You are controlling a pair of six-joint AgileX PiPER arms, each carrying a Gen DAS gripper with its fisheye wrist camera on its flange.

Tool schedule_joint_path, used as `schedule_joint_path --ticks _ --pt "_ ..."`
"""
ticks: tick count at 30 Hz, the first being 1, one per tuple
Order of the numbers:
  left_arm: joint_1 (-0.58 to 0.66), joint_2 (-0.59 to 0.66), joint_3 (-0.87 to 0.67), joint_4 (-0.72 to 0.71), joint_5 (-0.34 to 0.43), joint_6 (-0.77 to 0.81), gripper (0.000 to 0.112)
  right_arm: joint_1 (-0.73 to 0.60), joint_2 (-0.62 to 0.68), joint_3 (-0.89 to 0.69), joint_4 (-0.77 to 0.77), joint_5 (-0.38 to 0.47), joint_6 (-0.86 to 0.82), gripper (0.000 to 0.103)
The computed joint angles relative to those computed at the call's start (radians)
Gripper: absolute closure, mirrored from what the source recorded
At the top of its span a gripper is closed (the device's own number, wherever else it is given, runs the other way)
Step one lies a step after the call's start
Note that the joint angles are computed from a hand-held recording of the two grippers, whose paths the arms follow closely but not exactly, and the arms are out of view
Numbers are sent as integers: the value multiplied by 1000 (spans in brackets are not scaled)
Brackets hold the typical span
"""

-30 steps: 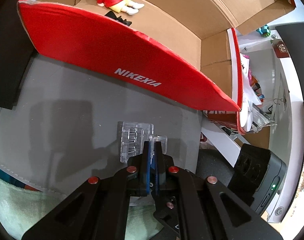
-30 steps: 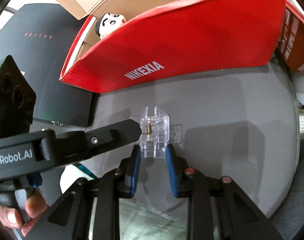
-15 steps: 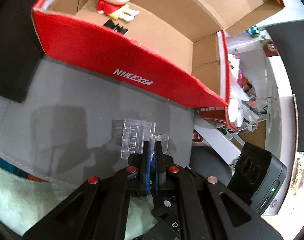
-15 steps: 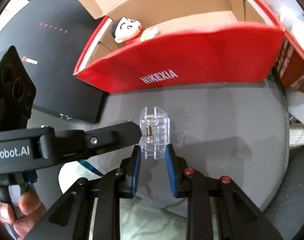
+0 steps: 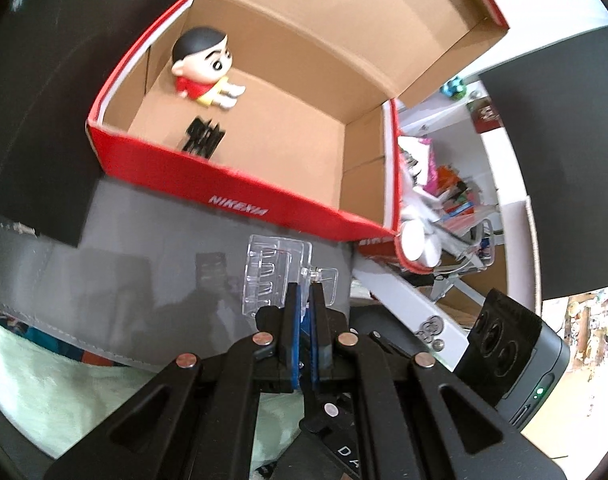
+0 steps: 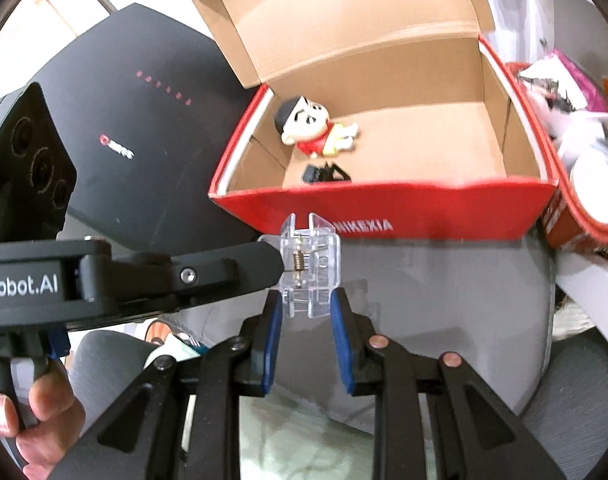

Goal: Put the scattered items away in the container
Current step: 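Lift the clear holder and carry it into the red shoebox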

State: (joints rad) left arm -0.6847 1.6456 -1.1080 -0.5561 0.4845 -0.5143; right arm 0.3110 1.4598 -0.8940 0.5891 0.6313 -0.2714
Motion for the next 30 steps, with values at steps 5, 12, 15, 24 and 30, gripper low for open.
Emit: schedule_joint_path --ticks 5,12,15,24,30 --pt "5 -9 -68 90 47 -55 110 -5 -19 -52 -28 20 39 80" --pt "23 4 -183 167 113 -85 110 -31 -13 -140 -36 45 42 80" --pt "38 17 -231 176 141 -82 110 -31 5 -182 -52 49 59 80" --pt "91 91 -371 149 220 -36 110 -47 87 -318 -86 92 106 80" --pt "132 171 -474 103 277 16 110 -72 159 -406 -97 130 124 80"
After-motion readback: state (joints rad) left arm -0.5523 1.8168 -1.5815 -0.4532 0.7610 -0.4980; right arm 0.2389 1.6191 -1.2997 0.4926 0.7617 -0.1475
